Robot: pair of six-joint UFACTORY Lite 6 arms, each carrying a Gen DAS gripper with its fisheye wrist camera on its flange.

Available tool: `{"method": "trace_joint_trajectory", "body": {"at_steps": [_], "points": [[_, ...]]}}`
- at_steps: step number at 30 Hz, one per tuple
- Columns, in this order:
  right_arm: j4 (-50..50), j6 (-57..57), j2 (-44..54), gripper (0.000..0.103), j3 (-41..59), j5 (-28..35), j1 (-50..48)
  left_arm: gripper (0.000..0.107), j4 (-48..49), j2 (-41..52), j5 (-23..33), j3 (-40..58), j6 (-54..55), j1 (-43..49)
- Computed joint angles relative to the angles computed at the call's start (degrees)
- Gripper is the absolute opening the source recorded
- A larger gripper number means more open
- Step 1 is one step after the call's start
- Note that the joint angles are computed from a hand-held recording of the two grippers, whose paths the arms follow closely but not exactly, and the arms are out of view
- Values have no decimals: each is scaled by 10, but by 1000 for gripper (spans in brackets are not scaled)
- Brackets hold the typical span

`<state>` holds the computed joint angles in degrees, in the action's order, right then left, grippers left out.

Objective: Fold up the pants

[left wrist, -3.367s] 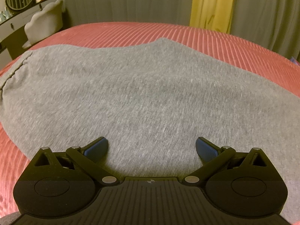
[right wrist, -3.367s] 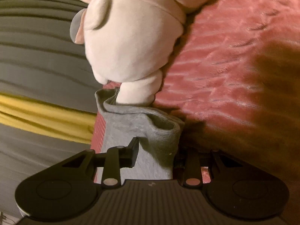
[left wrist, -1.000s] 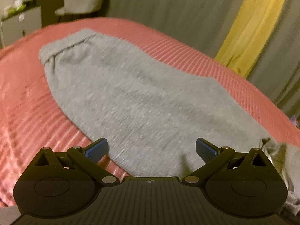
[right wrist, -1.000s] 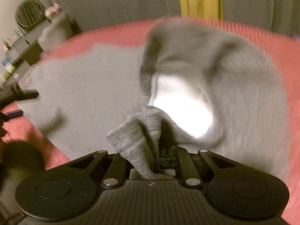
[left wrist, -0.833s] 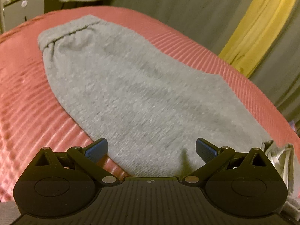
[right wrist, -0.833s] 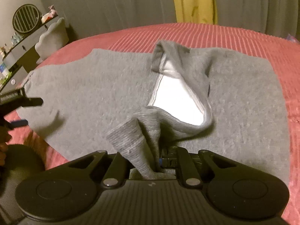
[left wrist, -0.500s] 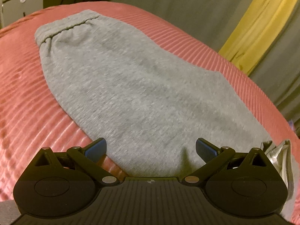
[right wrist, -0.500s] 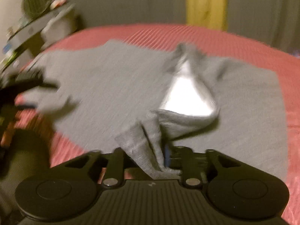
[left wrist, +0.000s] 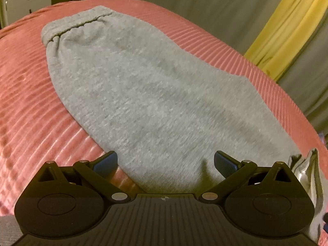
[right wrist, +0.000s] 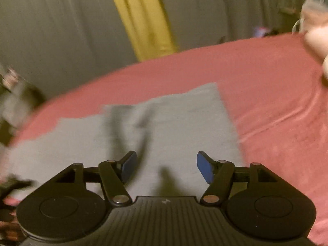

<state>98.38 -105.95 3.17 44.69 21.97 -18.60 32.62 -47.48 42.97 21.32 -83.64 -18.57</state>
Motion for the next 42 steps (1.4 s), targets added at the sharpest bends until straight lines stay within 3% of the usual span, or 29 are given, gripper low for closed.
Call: {"method": "trace_joint_trajectory", "body": {"at_steps": [3, 5, 7, 11, 20, 22, 26, 28, 33, 38, 42], "points": [[180, -169, 42, 66, 18, -96, 87, 103, 5, 11, -4, 3, -3, -2], [287, -274, 71, 66, 31, -103, 128, 103, 6, 18, -4, 5, -3, -2], [308, -311, 95, 67, 36, -83, 166, 103, 2, 21, -6, 6, 0, 1], [114, -131, 99, 67, 22, 40, 154, 103, -10, 25, -14, 5, 12, 14], [-124, 174, 0, 80, -54, 104, -68, 103, -15, 29, -20, 6, 24, 22], [-201, 219, 0, 80, -55, 157, -126, 103, -14, 30, -20, 6, 22, 21], [-305, 296, -28, 80, -55, 206, -185, 103, -10, 30, -12, 9, 17, 14], [-328, 300, -46, 81, -58, 226, -201, 103, -6, 32, -6, 10, 10, 8], [-303, 278, -60, 97, -56, 217, -221, 103, -5, 46, -1, 18, 8, 4], [-457, 410, 5, 97, 3, 206, -217, 103, -4, 53, 1, 21, 10, 3], [-418, 369, 1, 97, 10, 250, -293, 103, 27, 52, 16, 27, -7, -38]]}}
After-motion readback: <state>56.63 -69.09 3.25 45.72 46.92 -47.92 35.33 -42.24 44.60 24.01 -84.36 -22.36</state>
